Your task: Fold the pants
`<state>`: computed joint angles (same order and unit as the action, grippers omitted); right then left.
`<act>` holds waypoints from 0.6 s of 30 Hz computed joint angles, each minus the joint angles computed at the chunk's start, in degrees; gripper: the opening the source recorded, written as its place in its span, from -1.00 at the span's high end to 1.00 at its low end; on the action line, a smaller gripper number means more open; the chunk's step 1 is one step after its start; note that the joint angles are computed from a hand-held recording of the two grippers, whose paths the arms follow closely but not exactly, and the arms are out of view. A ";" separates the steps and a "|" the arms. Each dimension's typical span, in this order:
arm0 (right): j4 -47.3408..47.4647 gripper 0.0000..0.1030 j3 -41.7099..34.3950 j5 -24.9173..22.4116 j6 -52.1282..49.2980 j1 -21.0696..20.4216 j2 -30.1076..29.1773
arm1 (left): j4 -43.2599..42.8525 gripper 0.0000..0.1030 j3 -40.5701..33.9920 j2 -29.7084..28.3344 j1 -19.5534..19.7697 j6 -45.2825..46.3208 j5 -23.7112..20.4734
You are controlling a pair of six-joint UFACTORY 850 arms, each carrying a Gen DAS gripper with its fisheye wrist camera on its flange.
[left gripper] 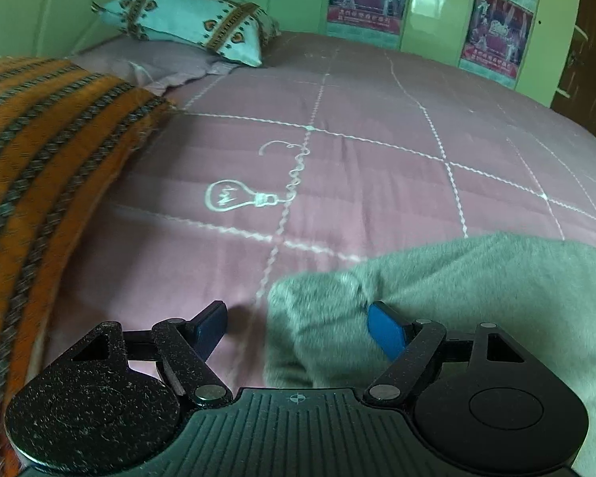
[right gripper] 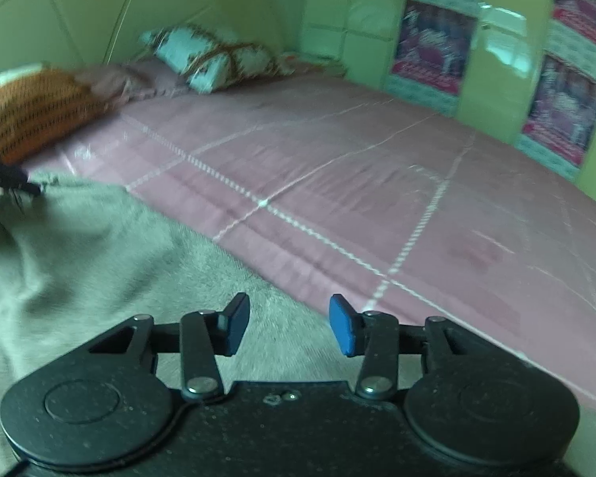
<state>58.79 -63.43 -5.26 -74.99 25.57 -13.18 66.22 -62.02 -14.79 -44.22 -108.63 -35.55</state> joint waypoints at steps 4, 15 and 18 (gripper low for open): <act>-11.66 0.39 -3.72 -1.61 7.00 0.26 -4.23 | 2.53 -0.45 0.66 -0.08 1.65 -1.59 4.28; -23.87 0.72 -13.95 -15.42 16.34 -1.74 -11.32 | 10.04 0.03 1.33 -0.94 3.42 -5.78 10.15; -28.61 1.00 -12.39 -13.08 21.20 -0.24 -9.78 | 17.83 0.34 3.32 0.56 3.68 -13.61 11.94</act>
